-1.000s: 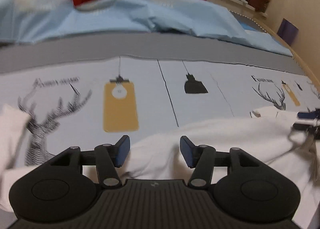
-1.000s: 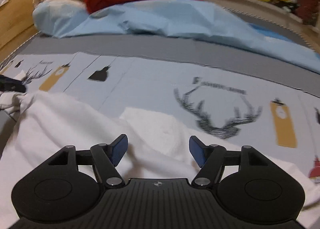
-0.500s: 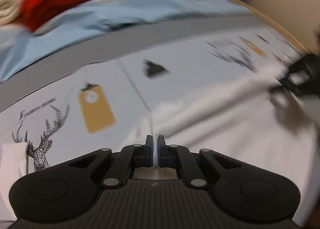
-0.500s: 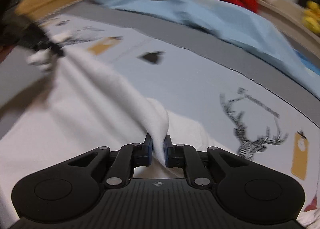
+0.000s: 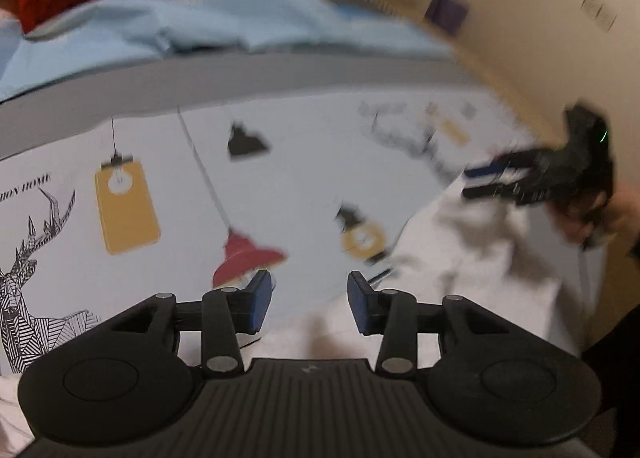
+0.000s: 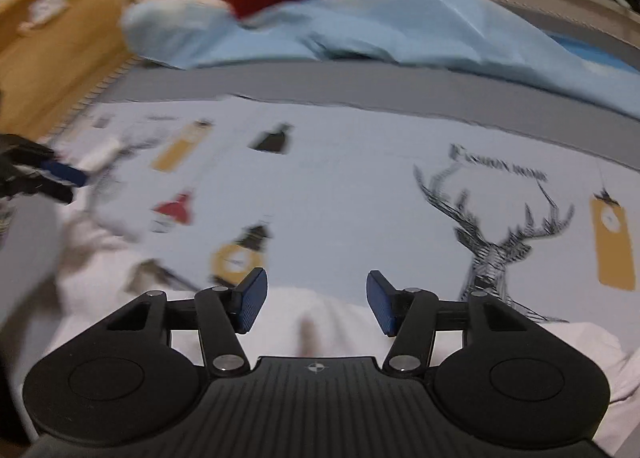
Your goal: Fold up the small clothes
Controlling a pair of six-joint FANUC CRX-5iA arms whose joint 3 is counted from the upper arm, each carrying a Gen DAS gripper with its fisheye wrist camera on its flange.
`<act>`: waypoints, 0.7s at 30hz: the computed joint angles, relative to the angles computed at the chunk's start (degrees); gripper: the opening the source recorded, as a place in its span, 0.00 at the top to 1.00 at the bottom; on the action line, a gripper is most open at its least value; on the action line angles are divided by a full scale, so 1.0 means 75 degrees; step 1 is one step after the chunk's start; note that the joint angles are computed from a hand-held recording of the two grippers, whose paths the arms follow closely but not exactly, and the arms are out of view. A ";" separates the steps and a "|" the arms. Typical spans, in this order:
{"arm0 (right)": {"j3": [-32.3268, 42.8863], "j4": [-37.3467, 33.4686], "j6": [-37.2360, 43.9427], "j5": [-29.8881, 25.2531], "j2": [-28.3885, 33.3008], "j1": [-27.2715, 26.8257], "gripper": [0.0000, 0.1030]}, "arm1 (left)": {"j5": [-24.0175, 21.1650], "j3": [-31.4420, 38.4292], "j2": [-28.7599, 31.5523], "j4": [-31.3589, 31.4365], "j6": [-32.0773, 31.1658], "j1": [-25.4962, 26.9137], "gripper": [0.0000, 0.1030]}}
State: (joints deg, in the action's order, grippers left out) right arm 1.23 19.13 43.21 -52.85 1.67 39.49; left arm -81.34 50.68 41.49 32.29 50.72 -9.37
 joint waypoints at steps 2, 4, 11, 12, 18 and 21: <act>0.0404 -0.0324 0.0454 -0.0500 0.0438 -0.0014 0.44 | -0.0734 0.0795 0.0493 -0.0679 0.0032 -0.0239 0.39; 0.0727 -0.0829 0.1304 -0.0993 0.0724 0.0011 0.44 | -0.1097 0.1162 0.0747 -0.1434 -0.0130 -0.0499 0.38; 0.0886 -0.1040 0.1974 -0.1300 0.0737 0.0043 0.84 | -0.1401 0.1312 0.0839 -0.1599 -0.0808 -0.0471 0.88; 0.0846 -0.1001 0.1957 -0.1175 0.0659 -0.0017 0.85 | -0.1382 0.1306 0.0811 -0.1577 -0.0913 -0.0458 0.89; -0.0036 0.0727 -0.0257 0.0300 -0.0035 -0.0145 0.86 | -0.0328 0.0891 0.0374 -0.1476 -0.0826 -0.0416 0.90; -0.0921 0.2932 -0.2770 0.1116 -0.0241 -0.0220 0.86 | 0.2489 -0.0565 -0.0569 -0.1593 -0.0221 -0.0486 0.90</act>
State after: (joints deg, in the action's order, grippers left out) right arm -5.68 41.12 22.44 -44.48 -0.13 37.84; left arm -62.67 46.45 37.22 20.35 49.06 -13.02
